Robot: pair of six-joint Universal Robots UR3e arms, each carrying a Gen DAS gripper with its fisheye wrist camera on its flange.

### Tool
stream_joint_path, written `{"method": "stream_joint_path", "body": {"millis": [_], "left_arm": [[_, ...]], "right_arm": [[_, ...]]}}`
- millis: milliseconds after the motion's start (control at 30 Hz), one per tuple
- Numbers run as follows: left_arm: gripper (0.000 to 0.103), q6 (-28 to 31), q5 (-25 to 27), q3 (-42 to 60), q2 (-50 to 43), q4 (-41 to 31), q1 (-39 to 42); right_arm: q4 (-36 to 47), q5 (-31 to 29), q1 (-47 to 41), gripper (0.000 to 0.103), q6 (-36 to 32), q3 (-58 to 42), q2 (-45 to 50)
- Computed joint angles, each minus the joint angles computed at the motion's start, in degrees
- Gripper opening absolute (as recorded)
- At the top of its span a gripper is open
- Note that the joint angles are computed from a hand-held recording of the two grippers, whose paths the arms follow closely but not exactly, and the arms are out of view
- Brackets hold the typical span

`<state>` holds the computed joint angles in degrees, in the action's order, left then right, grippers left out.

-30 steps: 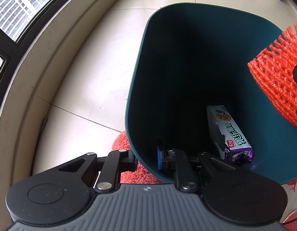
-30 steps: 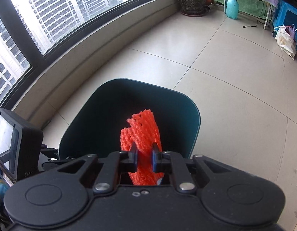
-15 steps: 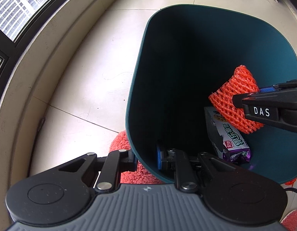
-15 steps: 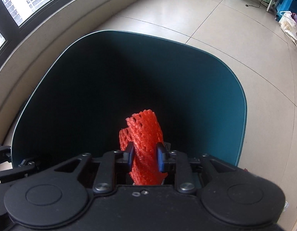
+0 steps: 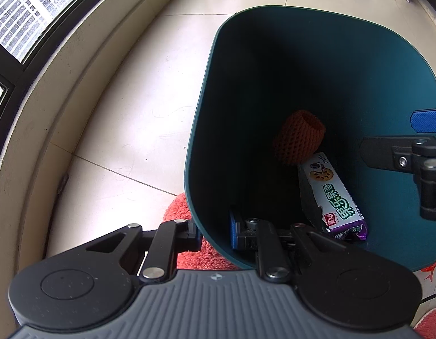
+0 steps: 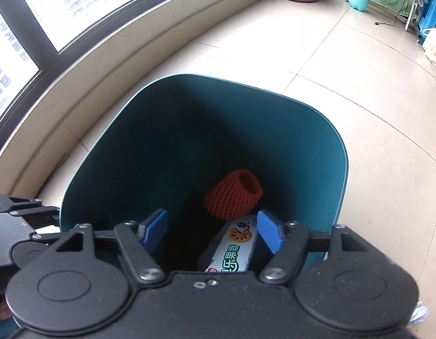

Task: Collect trash
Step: 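Carry the orange mesh sleeve over the bin and release it with the right tool, then grasp the clear plastic bag from the pile with the right tool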

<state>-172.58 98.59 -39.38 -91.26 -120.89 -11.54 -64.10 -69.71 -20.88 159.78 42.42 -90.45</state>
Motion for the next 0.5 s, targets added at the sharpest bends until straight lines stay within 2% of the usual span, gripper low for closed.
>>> {"method": "stream_joint_path", "body": {"millis": [67,300,367,433,500], "left_arm": [[0.017,-0.36,0.29,0.55,-0.37,-0.25,-0.37],[0.017,-1.31,0.99,1.38,-1.09,-0.62,-1.13],[0.017,-1.50,1.14,1.70,-1.29,-0.77,-1.25],[0.017,-1.73,1.41,2.16,-1.57,-0.93,-1.49],[0.017,-1.90,1.41,2.46,-1.77,-1.12,-1.48]], "right_arm": [[4.71,2.06,-2.85,0.074,-2.52,-3.47,-0.54],[28.40,8.74,-18.26,0.081,-15.78,-27.53,3.23],[30.43,9.92,-23.70,0.083,-20.02,-24.49,-0.60],[31.04,10.78,-30.97,0.085,-26.08,-16.66,-5.58],[34.77,11.36,-37.97,0.087,-31.82,-15.03,-7.59]]}}
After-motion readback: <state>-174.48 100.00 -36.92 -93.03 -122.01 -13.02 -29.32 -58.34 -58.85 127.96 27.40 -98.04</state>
